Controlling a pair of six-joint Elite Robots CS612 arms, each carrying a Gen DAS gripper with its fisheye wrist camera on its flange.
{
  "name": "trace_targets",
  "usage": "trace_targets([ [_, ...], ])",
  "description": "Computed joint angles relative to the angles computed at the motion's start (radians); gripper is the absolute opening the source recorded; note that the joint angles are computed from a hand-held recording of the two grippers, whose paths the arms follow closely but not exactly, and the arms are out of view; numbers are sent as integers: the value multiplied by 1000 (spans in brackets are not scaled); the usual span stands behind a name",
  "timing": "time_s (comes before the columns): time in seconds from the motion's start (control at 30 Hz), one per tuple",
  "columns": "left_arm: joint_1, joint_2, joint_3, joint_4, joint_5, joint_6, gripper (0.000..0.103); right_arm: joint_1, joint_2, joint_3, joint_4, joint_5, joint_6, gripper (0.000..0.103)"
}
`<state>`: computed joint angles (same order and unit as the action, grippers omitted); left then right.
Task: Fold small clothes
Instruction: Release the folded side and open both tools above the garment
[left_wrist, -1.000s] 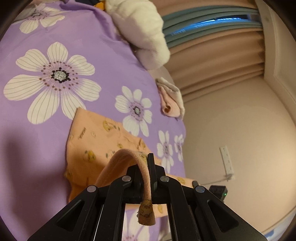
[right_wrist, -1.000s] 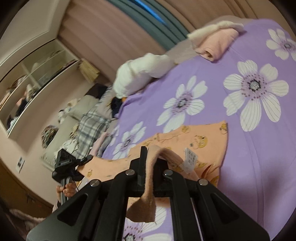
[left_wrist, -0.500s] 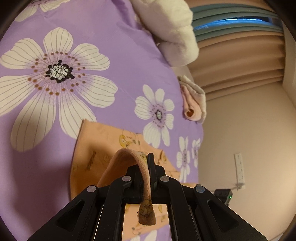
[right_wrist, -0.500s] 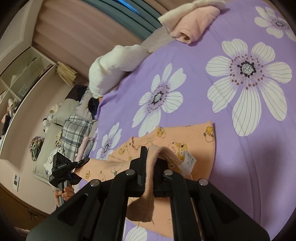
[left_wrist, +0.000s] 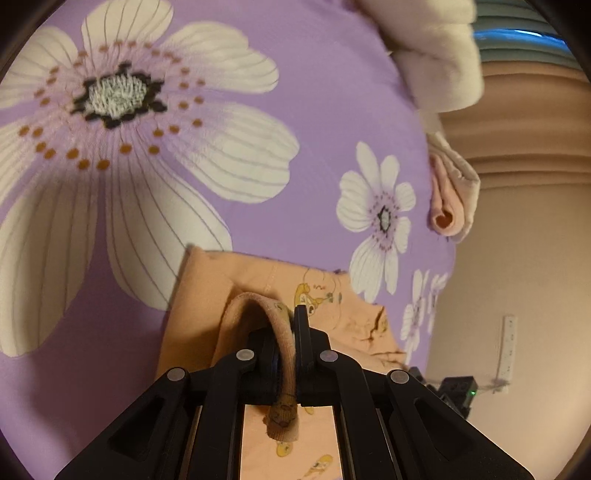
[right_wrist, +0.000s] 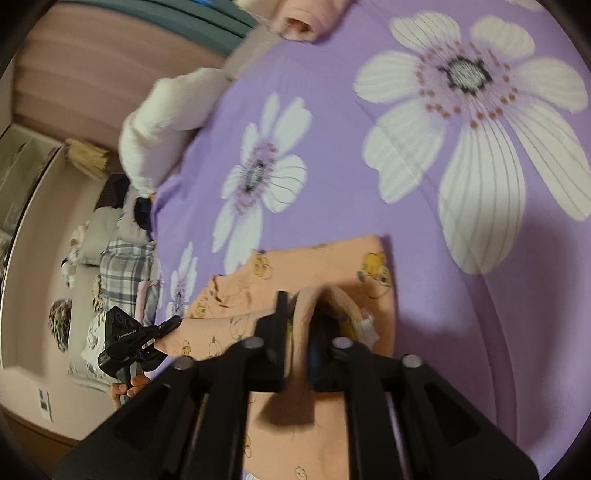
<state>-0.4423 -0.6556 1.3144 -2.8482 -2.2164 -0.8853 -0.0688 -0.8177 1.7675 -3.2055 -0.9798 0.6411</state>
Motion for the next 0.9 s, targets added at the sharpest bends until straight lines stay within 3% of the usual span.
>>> trace_targets([
  [0.07, 5, 10, -16, 5, -25, -29, 0, -13, 11, -5, -6, 53, 62, 45],
  [0.17, 20, 49, -47, -81, -94, -162, 0, -36, 48, -23, -88, 158, 221, 47],
  [0.37, 34, 107, -77, -250, -109, -445, 0, -53, 115, -57, -335, 173, 515, 47],
  [0.47, 39, 112, -72, -323, -60, -522, 13, -56, 130, -55, -430, 105, 618, 48],
  [0.5, 42, 112, -69, -355, -45, -545, 25, -58, 130, -49, -459, 80, 634, 49],
  [0.53, 45, 102, -58, -374, -14, -544, 46, -59, 126, -43, -466, 62, 636, 49],
  [0.6, 48, 81, -39, -385, 42, -522, 61, -60, 107, -23, -467, 41, 602, 49],
  [0.67, 52, 55, -19, -366, 73, -453, 61, -57, 84, -9, -445, 32, 515, 50],
  [0.73, 48, 15, 3, -264, 100, -314, 61, -48, 51, 9, -399, 20, 386, 50],
  [0.8, 34, -32, 27, -138, 142, -126, 61, -41, 30, 20, -374, 13, 284, 49],
  [0.9, 5, -81, 68, -50, 195, 90, 61, -12, -25, 34, -243, -5, 29, 49],
])
